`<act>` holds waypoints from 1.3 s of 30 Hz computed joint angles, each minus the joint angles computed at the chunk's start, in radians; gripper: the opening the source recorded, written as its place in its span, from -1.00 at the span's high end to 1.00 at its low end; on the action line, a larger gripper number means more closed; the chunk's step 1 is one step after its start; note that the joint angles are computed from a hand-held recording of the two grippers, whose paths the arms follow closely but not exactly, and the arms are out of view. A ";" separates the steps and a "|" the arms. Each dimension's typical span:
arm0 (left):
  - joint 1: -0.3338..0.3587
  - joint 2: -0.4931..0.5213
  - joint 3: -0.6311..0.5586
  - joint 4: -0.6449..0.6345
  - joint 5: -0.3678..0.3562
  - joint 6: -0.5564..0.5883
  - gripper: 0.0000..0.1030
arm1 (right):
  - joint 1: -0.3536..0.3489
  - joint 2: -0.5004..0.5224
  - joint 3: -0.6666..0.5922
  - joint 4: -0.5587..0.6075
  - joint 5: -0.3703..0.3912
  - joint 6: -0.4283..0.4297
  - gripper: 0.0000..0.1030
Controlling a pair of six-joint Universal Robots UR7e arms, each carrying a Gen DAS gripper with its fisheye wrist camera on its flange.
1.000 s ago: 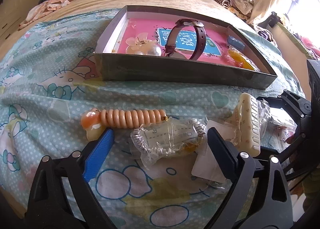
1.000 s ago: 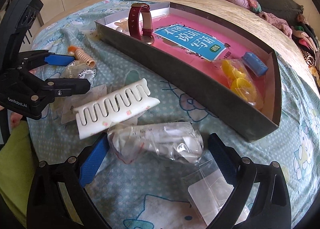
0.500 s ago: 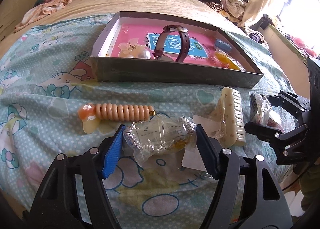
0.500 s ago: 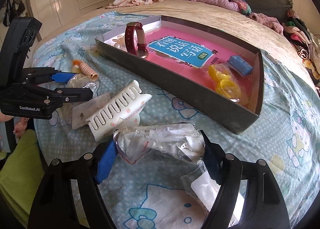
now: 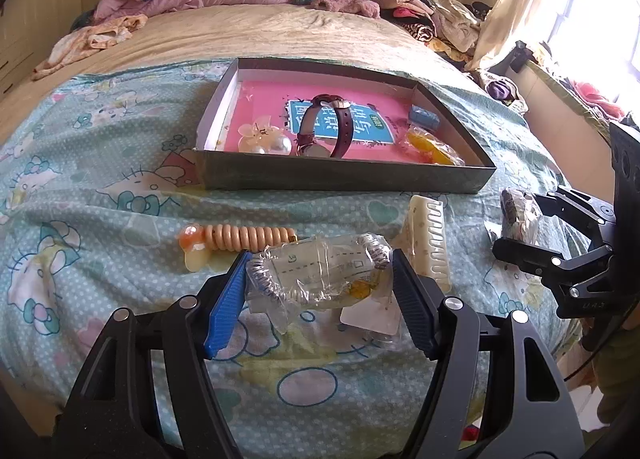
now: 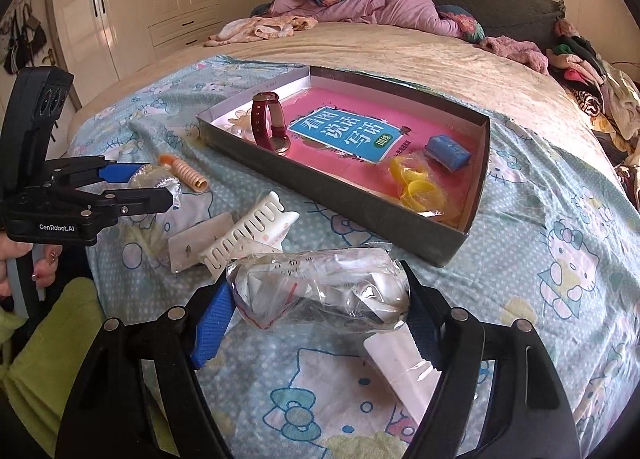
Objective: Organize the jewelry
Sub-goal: 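Close the left tool on the clear bracelet bag while the right tool grasps the clear card bag, then carry both bags into the pink tray and open both tools there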
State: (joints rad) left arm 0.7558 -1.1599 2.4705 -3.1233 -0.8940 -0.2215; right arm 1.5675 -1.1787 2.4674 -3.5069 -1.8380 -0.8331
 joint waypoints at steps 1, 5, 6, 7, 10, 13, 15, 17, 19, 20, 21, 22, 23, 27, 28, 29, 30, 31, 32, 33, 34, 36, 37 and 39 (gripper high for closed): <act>-0.004 -0.002 0.003 -0.004 0.002 0.000 -0.18 | 0.001 -0.005 0.003 -0.004 0.004 -0.001 -0.45; -0.022 -0.009 0.008 -0.012 0.014 0.004 -0.18 | 0.007 -0.024 0.012 -0.006 0.016 0.002 -0.45; -0.026 -0.011 0.008 -0.013 0.016 0.005 -0.18 | 0.008 -0.028 0.014 -0.006 0.019 0.002 -0.45; -0.030 -0.010 0.008 -0.016 0.019 0.006 -0.18 | 0.010 -0.031 0.014 -0.004 0.020 0.003 -0.45; -0.040 -0.013 0.009 -0.021 0.023 0.010 -0.18 | 0.014 -0.039 0.018 -0.007 0.025 0.005 -0.45; -0.047 -0.014 0.007 -0.021 0.025 0.010 -0.18 | 0.015 -0.049 0.022 -0.013 0.034 0.006 -0.45; -0.051 -0.015 0.003 -0.021 0.023 0.011 -0.18 | 0.015 -0.054 0.024 -0.021 0.038 0.007 -0.45; -0.056 -0.014 -0.001 -0.023 0.025 0.014 -0.18 | 0.014 -0.063 0.026 -0.020 0.048 0.012 -0.45; -0.059 -0.014 -0.006 -0.021 0.025 0.015 -0.18 | 0.014 -0.069 0.026 -0.026 0.053 0.013 -0.45; -0.061 -0.013 -0.008 -0.023 0.025 0.017 -0.18 | 0.013 -0.072 0.026 -0.027 0.057 0.013 -0.45; -0.061 -0.012 -0.010 -0.024 0.025 0.020 -0.18 | 0.014 -0.075 0.025 -0.027 0.060 0.013 -0.45; -0.063 -0.010 -0.013 -0.024 0.025 0.022 -0.18 | 0.014 -0.077 0.025 -0.030 0.061 0.013 -0.45; -0.064 -0.008 -0.016 -0.025 0.024 0.023 -0.18 | 0.014 -0.080 0.025 -0.032 0.065 0.014 -0.45; -0.067 0.002 -0.028 -0.023 0.023 0.031 -0.18 | 0.012 -0.090 0.021 -0.032 0.076 0.017 -0.45; -0.067 0.005 -0.031 -0.024 0.020 0.034 -0.18 | 0.011 -0.093 0.020 -0.031 0.080 0.016 -0.45; -0.067 0.008 -0.035 -0.025 0.020 0.037 -0.18 | 0.011 -0.094 0.018 -0.032 0.081 0.015 -0.45; -0.066 0.012 -0.040 -0.025 0.019 0.041 -0.18 | 0.012 -0.095 0.017 -0.032 0.083 0.016 -0.45; -0.067 0.016 -0.045 -0.026 0.017 0.044 -0.18 | 0.012 -0.097 0.016 -0.033 0.085 0.016 -0.45; -0.067 0.021 -0.049 -0.028 0.014 0.046 -0.18 | 0.011 -0.099 0.014 -0.031 0.088 0.017 -0.45; -0.066 0.026 -0.054 -0.029 0.011 0.050 -0.18 | 0.011 -0.101 0.013 -0.031 0.091 0.016 -0.45; -0.066 0.033 -0.058 -0.032 0.009 0.055 -0.18 | 0.010 -0.102 0.012 -0.032 0.094 0.015 -0.45; -0.064 0.045 -0.069 -0.034 0.005 0.064 -0.18 | 0.010 -0.103 0.006 -0.030 0.097 0.017 -0.45; -0.062 0.047 -0.071 -0.036 0.003 0.069 -0.18 | 0.011 -0.104 0.003 -0.031 0.098 0.018 -0.45; -0.057 0.061 -0.087 -0.037 -0.002 0.079 -0.18 | 0.011 -0.104 -0.005 -0.030 0.101 0.020 -0.45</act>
State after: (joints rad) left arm 0.6988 -1.0991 2.3837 -3.1600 -0.8963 -0.1421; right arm 1.5783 -1.2832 2.4628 -3.5368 -1.7366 -0.8134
